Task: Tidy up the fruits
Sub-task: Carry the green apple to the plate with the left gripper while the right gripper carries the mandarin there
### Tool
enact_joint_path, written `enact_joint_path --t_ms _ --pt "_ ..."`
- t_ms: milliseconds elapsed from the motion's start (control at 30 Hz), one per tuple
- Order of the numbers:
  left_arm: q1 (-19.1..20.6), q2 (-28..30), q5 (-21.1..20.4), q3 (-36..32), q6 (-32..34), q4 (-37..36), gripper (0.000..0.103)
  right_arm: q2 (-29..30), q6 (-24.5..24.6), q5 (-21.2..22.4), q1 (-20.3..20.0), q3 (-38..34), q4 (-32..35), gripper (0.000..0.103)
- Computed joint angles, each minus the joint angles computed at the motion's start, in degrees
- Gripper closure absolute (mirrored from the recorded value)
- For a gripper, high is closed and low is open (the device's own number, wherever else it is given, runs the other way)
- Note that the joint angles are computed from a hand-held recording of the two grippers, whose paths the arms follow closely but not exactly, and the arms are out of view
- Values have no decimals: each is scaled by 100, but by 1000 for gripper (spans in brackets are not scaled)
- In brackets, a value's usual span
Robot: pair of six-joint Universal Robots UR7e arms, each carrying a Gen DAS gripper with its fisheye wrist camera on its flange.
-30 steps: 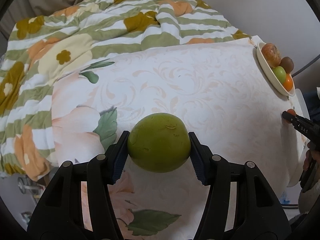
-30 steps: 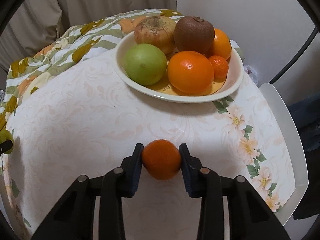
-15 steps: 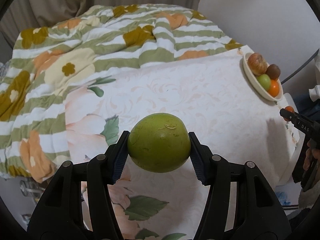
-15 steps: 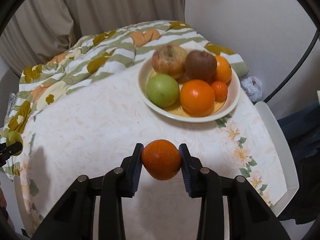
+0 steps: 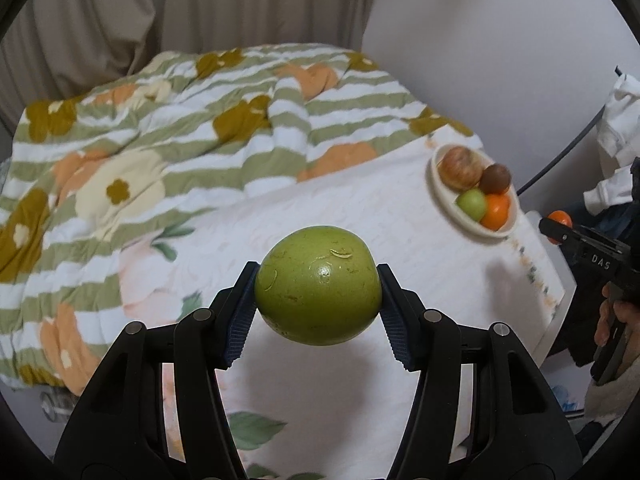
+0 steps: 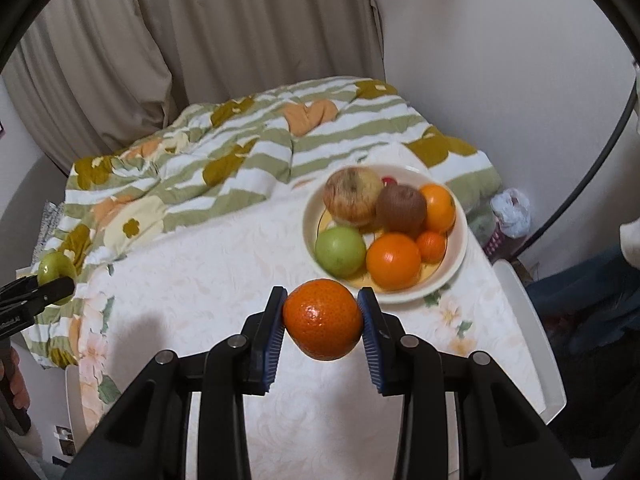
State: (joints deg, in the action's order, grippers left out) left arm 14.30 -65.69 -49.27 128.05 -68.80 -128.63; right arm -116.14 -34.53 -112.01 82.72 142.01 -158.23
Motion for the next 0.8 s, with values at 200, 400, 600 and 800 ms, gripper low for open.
enact_joint_path --t_ms 200,400,600,800 --pt "43 761 207 -692 39 -178 39 32 -471 528 -310 -551 468 70" --pt "138 1698 356 -1540 -252 -342 39 327 -1340 1057 -738 -1323 1135 70" --pt "277 2543 478 -2387 -472 -360 39 731 -2065 1466 -1099 -2073 1777 70" --pt "489 3184 513 -3101 -610 -316 39 1247 -2515 1634 -1295 -2738 2281 70"
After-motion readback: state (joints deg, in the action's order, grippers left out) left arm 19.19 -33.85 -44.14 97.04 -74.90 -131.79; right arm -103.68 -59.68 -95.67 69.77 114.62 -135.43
